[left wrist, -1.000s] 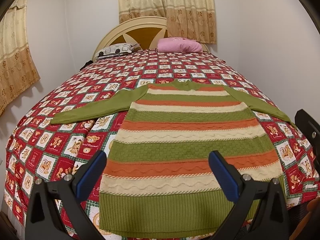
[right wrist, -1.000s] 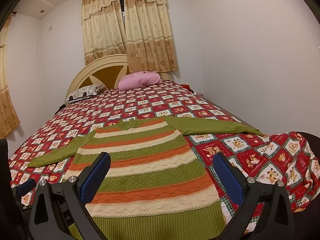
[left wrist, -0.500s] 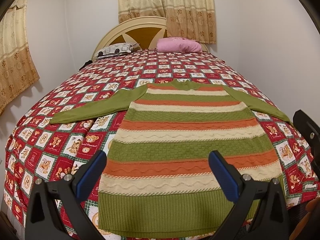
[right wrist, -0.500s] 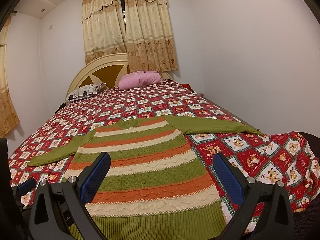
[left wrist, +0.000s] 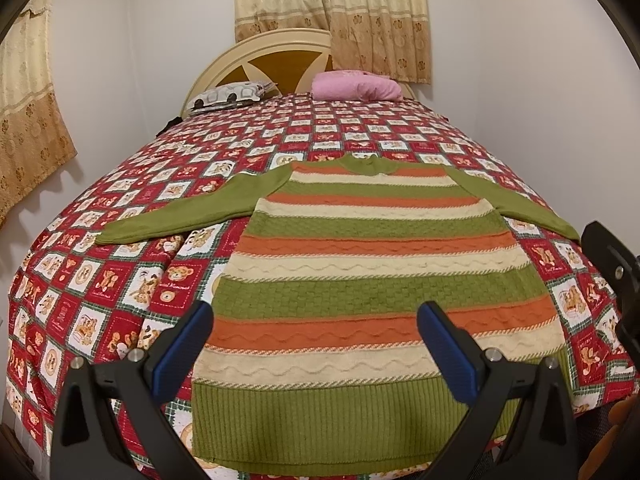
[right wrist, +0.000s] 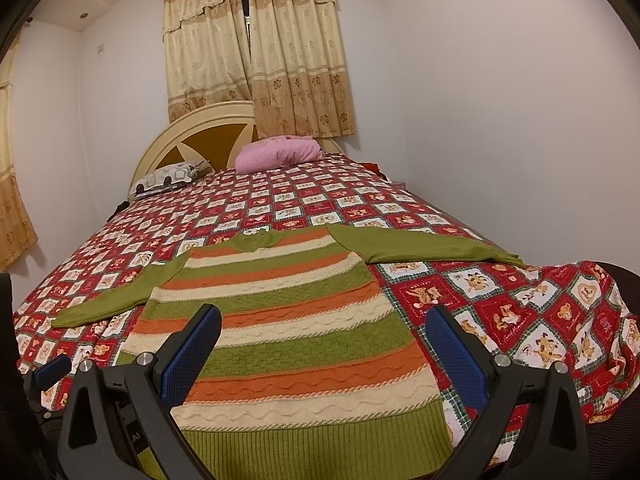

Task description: Fold small clothes

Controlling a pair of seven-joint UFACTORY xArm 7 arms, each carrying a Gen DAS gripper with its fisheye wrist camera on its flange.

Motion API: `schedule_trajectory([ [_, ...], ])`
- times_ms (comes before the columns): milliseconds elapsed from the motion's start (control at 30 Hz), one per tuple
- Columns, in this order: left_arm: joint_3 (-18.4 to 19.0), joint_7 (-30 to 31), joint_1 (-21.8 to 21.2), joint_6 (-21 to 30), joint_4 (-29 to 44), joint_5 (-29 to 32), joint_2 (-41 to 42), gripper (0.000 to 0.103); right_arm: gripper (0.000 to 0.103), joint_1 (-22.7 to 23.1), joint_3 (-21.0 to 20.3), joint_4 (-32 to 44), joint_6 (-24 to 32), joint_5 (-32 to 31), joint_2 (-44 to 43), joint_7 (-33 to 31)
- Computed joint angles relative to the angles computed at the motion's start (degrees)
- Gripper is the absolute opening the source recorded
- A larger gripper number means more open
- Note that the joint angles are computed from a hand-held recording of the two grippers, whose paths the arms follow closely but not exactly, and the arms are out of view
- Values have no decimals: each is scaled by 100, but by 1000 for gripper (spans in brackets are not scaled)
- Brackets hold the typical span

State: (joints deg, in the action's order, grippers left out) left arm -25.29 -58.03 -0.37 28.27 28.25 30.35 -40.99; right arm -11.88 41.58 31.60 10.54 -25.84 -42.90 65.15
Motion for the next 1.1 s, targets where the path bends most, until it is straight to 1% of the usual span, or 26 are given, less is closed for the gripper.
schedule_trajectory([
  [133,57,54,-27,-70,-30,2,17,103,102,-24,62,35,46,-33,64,6],
  [200,107,109,-16,-186,-48,5,59,103,102,-90,103,65,105,-89,111,0],
  [333,321,334,26,-489,-44,-73,281,103,102,-306,217,147,230,-252,243,34],
  [400,342,344,186,-662,-50,-54,387,103,102,-429,277,213,284,-371,379,63],
  [467,320,361,434,-836,30,41,606,103,102,-649,377,291,310,-553,553,125],
  [567,309,389,718,-925,250,188,996,103,102,-1045,592,484,471,-883,858,302],
  [633,280,326,959,-1025,440,405,1308,103,102,-1306,721,671,624,-1128,1176,401],
  [700,204,143,1232,-1171,599,750,1555,103,102,-1581,834,865,730,-1418,1520,495],
  [733,96,-47,1477,-1248,757,1048,1751,103,102,-1818,979,1000,800,-1642,1698,600],
  [767,80,-199,1574,-1290,840,1261,1865,103,102,-1942,1052,1077,836,-1830,1794,687],
  [800,36,-406,1716,-1334,961,1534,2026,103,102,-2236,1262,1218,875,-2168,1947,836],
  [833,-7,-600,1846,-1328,1130,1792,2243,103,102,-2384,1356,1312,916,-2399,2075,925],
  [900,33,-803,1923,-1267,1421,2105,2642,103,101,-2746,1629,1570,1114,-2936,2453,1137],
  [933,56,-922,1963,-1230,1581,2290,2868,103,101,-2864,1669,1652,1101,-3195,2626,1248],
  [967,83,-1031,1969,-1164,1711,2442,3042,103,95,-2873,1628,1695,1086,-3338,2735,1295],
  [1000,116,-1154,1962,-1092,1822,2592,3194,103,85,-2899,1591,1740,1067,-3502,2850,1356],
  [1067,201,-1476,1941,-1004,1996,2960,3485,103,75,-2920,1441,1877,1113,-3667,3237,1255],
  [1100,255,-1575,1895,-955,2056,3056,3603,103,71,-2879,1300,1926,1105,-3581,3422,1125],
])
